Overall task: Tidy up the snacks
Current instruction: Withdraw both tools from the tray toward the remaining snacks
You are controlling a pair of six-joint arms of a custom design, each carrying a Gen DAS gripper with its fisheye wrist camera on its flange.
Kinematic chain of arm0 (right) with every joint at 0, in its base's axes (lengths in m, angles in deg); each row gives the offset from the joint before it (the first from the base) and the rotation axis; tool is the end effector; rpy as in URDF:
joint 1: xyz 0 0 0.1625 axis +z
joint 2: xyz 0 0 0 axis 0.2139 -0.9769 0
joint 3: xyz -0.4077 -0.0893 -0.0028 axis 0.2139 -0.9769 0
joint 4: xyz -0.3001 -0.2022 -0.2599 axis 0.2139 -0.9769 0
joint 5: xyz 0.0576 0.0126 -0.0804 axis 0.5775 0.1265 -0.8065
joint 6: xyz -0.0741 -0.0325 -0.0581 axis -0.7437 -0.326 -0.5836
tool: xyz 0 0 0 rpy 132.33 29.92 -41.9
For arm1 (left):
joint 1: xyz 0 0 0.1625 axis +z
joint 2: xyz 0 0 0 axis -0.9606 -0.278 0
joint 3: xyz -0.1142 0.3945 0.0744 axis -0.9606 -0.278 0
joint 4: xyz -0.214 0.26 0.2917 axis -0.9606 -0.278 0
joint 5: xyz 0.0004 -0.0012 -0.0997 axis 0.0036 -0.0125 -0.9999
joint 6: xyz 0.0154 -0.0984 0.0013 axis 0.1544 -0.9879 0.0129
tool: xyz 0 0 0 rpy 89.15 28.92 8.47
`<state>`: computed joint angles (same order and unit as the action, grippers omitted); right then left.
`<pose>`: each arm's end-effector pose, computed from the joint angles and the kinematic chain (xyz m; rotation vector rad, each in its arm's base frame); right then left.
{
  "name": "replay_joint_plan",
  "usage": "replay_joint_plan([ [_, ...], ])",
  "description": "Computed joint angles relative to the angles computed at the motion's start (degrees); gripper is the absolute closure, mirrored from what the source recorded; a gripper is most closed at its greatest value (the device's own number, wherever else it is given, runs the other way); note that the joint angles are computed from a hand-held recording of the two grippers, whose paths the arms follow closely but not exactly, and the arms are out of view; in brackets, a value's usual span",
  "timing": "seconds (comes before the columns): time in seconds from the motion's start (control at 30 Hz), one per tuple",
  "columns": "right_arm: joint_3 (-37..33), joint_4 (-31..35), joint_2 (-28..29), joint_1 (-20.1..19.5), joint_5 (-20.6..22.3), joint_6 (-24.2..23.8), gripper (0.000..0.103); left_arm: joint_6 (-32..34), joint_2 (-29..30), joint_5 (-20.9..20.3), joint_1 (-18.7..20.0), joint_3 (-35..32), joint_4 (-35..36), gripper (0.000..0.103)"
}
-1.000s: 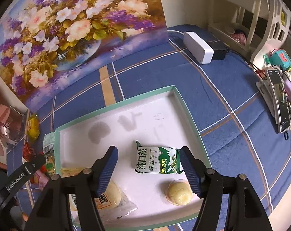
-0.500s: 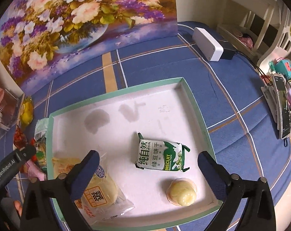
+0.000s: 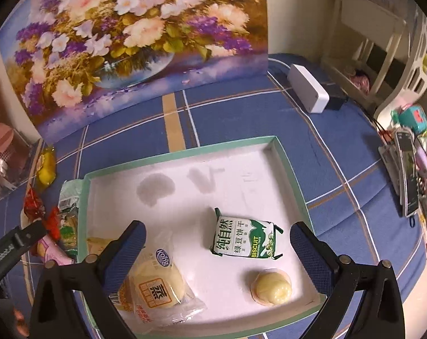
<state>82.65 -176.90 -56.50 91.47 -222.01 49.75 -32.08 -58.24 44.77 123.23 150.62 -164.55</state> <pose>0.1823 -0.5078 0.1119 -0.0640 -2.2569 0.6587 -0.1691 -0.5223 0.1399 -0.2239 2.2548 -0.6218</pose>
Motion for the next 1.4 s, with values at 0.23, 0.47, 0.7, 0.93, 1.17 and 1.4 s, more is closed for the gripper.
replay_joint_plan([
  [0.23, -0.1, -3.48, 1.33, 1.96, -0.87, -2.13, 0.0, -4.27, -4.58, 1.75, -1.43, 2.8, 4.7, 0.007],
  [0.47, -0.25, -5.59, 2.09, 3.81, 3.99, -2.85, 0.0, -9.1, -9.42, 2.35, -0.98, 4.05, 10.78, 0.007],
  [0.7, -2.75, -2.27, 5.32, 5.62, 4.35, -2.02, 0.0, -14.85, -13.25, 4.32, 0.8, 3.98, 19.09, 0.007],
  [0.93, -7.33, 2.28, 9.53, 8.92, 7.2, -2.1, 0.0, -20.4, -16.92, 6.14, 2.81, 4.15, 26.48, 0.007],
  [1.17, -11.51, 3.96, 13.91, 11.93, 11.53, -3.32, 0.0, -24.07, -20.97, 5.81, 5.84, 5.06, 29.32, 0.007],
  [1.4, -13.71, 6.09, 17.16, 12.19, 13.57, -4.68, 0.0, -22.44, -23.06, 5.44, 7.82, 6.42, 25.6, 0.007],
])
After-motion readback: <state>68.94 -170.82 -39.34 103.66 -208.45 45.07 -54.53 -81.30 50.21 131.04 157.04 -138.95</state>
